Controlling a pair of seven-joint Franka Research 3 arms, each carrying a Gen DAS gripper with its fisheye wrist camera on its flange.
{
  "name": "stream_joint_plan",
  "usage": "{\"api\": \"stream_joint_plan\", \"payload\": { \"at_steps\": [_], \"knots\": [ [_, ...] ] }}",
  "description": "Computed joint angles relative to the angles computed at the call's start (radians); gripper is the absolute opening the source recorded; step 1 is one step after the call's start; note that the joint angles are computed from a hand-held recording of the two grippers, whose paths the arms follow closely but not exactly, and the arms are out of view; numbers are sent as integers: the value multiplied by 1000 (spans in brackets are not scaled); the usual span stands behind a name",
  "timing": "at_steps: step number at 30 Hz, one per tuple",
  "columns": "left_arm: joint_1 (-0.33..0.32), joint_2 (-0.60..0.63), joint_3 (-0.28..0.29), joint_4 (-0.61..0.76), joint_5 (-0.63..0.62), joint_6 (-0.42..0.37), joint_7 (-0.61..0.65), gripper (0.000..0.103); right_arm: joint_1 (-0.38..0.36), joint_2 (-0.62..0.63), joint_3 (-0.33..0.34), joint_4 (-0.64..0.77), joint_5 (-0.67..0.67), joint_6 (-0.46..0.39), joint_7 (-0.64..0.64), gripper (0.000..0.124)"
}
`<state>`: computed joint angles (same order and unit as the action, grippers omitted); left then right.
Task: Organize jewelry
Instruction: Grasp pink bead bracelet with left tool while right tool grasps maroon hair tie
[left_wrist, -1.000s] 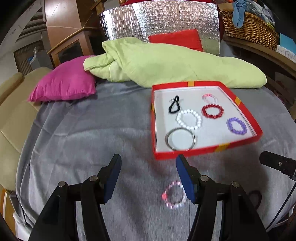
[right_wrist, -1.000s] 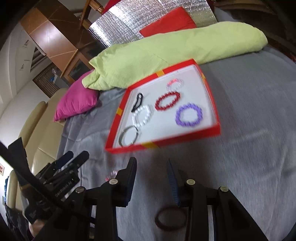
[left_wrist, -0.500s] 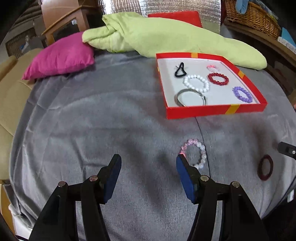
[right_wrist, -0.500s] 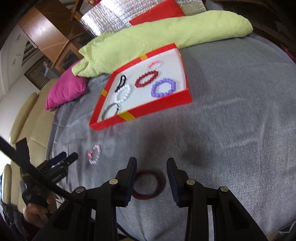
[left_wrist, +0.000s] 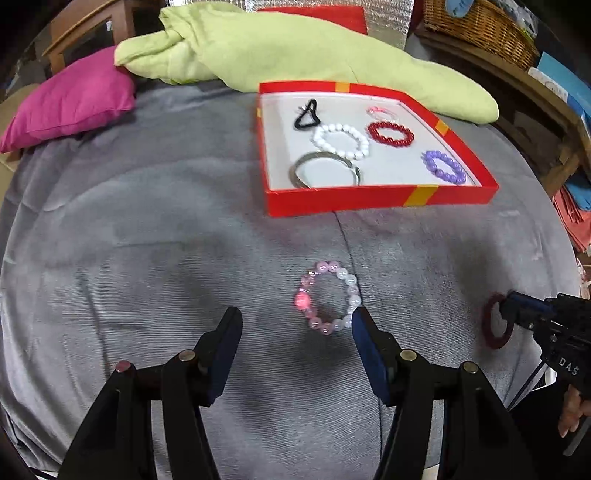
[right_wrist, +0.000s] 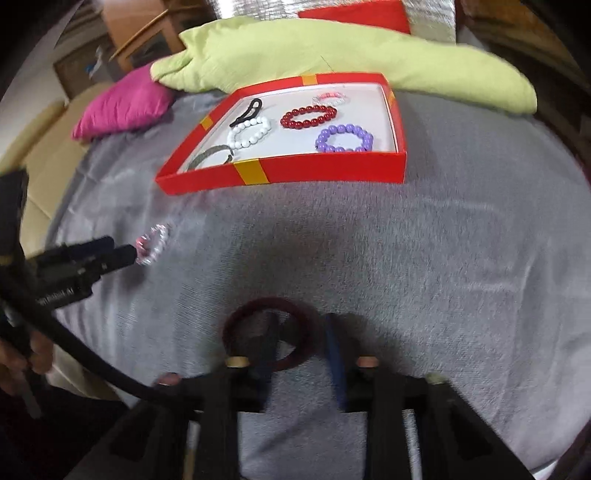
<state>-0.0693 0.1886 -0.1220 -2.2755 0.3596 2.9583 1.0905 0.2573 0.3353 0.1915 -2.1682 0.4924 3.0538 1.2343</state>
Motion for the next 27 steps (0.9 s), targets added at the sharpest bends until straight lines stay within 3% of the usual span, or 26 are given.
{"api": "stream_joint_plan", "payload": {
  "at_steps": [1,5,10,12,14,15,17,20,27],
  "knots": [
    [17,10,-26,9,-40,-8,40,63,23,0,-22,-1,-11,8,6,8],
    [32,37,-58,32,-113,-15,105,63,-39,9,48,3,44,71,-21,7],
    [34,62,-58,50,-154,10,109,63,-280,40,312,25,205,145,-128,7],
    [36,65,-59,51,-165,22,111,58,-283,47,316,38,221,143,-118,7],
    [29,67,-50,52,-157,35,101,43,-298,57,329,55,244,123,-116,7],
    [43,72,-66,55,-175,40,118,32,-300,63,330,65,256,106,-117,7],
    [102,78,-134,54,-253,48,191,24,-278,69,309,77,275,92,-121,7],
    [82,78,-118,51,-249,60,198,12,-257,74,295,90,307,87,-150,7],
    [70,77,-106,48,-245,79,205,10,-241,75,290,101,379,95,-211,7]
  ]
}}
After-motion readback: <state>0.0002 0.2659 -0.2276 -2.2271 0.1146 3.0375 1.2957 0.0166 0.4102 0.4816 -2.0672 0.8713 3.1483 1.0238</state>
